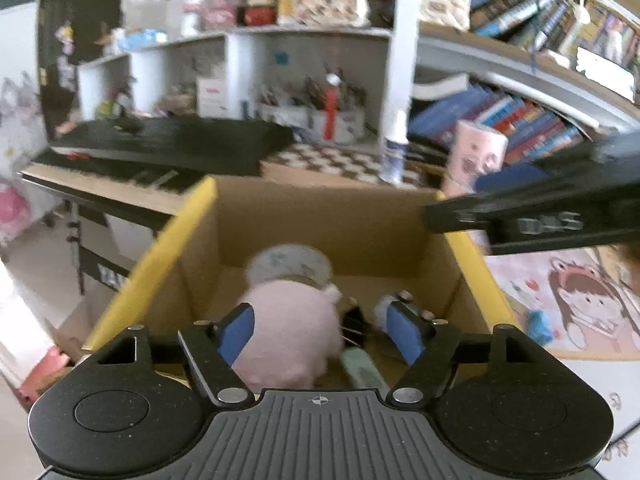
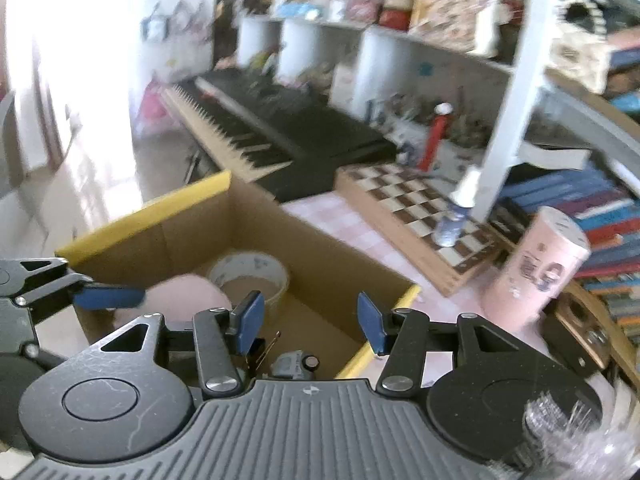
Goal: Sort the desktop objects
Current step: 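Withdraw both open tools up out of the yellow box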
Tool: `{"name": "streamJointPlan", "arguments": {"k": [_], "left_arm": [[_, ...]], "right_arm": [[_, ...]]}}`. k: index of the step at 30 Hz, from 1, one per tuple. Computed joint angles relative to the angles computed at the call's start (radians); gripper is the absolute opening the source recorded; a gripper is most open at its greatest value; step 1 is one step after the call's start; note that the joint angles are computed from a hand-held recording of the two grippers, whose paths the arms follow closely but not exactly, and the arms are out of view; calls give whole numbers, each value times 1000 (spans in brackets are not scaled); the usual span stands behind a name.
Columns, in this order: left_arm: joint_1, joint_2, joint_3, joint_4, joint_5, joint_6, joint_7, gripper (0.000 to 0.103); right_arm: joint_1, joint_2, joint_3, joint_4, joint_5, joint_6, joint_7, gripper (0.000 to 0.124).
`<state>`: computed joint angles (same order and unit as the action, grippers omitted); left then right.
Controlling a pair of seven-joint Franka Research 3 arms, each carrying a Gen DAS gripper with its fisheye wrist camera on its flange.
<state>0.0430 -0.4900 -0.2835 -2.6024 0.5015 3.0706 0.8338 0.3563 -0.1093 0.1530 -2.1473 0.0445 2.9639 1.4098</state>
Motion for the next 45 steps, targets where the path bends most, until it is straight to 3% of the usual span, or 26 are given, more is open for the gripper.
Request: {"name": "streamJointPlan", "arguments": {"k": [6, 17, 21, 24, 32, 45], "left_arm": [[78, -69, -41, -34, 31, 14, -56, 76], [53, -187, 5, -128, 4, 16, -42, 77], [28, -233, 29, -168, -18, 11, -22, 77], [-6, -273, 59, -201, -38, -5, 5, 77], [-106, -409, 134, -293, -100, -87, 104, 77], [-196, -645, 178, -409, -189, -264, 229, 77]], "right_arm": [[-152, -105, 117, -122, -186, 112, 309, 49], [-501, -309, 431, -261, -322, 145, 697, 50], [-574, -400, 518, -316, -319, 142, 762, 50], [-573, -451, 542, -352, -298, 123, 783, 51], [-468, -551, 538, -432, -265, 29, 838, 51], [-324, -658, 546, -509, -286, -95, 987, 52]]}}
